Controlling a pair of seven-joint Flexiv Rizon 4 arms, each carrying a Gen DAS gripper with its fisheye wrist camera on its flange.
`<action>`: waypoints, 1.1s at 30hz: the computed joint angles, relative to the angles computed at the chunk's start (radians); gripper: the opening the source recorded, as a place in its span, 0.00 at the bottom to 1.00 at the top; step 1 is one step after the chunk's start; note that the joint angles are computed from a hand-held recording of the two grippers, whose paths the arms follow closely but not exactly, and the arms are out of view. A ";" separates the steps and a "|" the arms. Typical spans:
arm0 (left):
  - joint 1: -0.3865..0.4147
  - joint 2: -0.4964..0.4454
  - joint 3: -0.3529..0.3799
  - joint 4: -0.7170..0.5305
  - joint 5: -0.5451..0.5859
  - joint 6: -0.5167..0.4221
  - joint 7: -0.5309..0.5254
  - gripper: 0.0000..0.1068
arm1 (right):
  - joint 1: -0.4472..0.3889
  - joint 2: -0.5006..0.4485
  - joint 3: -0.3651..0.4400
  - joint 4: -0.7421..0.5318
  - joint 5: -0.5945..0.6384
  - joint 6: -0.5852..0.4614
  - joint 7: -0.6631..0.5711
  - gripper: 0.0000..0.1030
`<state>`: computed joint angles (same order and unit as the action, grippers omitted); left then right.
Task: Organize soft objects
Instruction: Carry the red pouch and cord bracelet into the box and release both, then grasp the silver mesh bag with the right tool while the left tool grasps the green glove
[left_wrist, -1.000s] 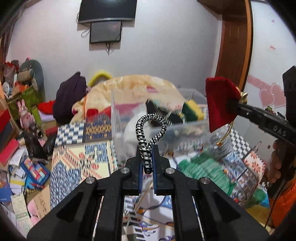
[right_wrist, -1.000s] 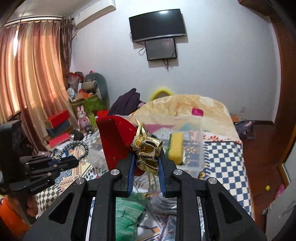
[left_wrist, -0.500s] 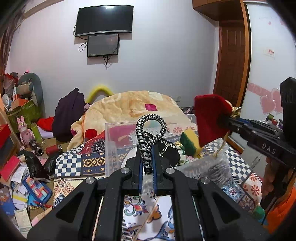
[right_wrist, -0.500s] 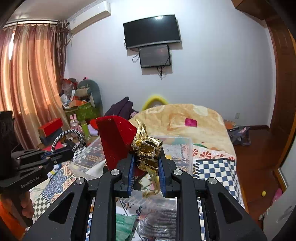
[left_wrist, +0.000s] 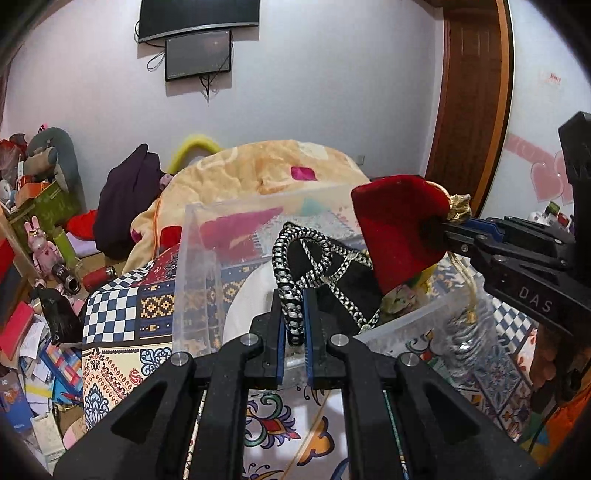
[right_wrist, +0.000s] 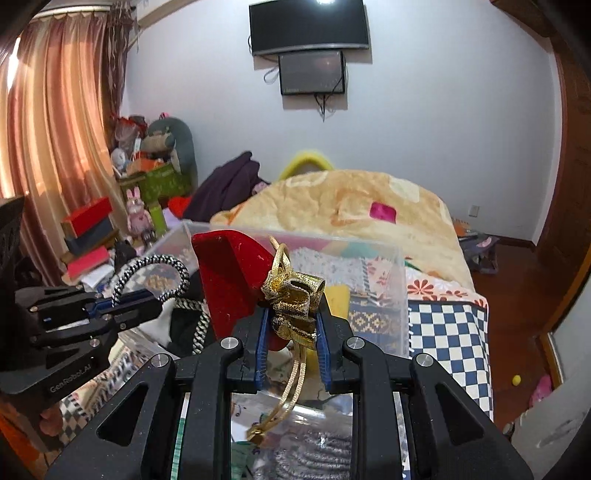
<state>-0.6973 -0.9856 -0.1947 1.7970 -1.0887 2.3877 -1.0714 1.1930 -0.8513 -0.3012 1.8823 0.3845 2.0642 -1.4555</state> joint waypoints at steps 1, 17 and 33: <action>-0.010 -0.006 0.004 -0.012 -0.023 0.003 0.018 0.07 | -0.002 -0.001 0.002 0.000 -0.002 -0.005 0.000 0.20; 0.011 -0.002 -0.067 0.025 -0.044 0.141 0.027 0.36 | 0.022 0.026 -0.019 0.078 0.000 0.020 0.017 0.52; -0.037 0.028 -0.054 0.098 0.067 0.179 -0.100 0.76 | -0.026 0.065 0.102 0.133 0.160 0.130 -0.128 0.76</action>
<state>-0.7348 -0.9575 -0.2492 1.8948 -1.0217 2.5667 -1.1710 1.1674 -0.7859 -0.1991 2.0154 0.5448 2.1941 -1.5831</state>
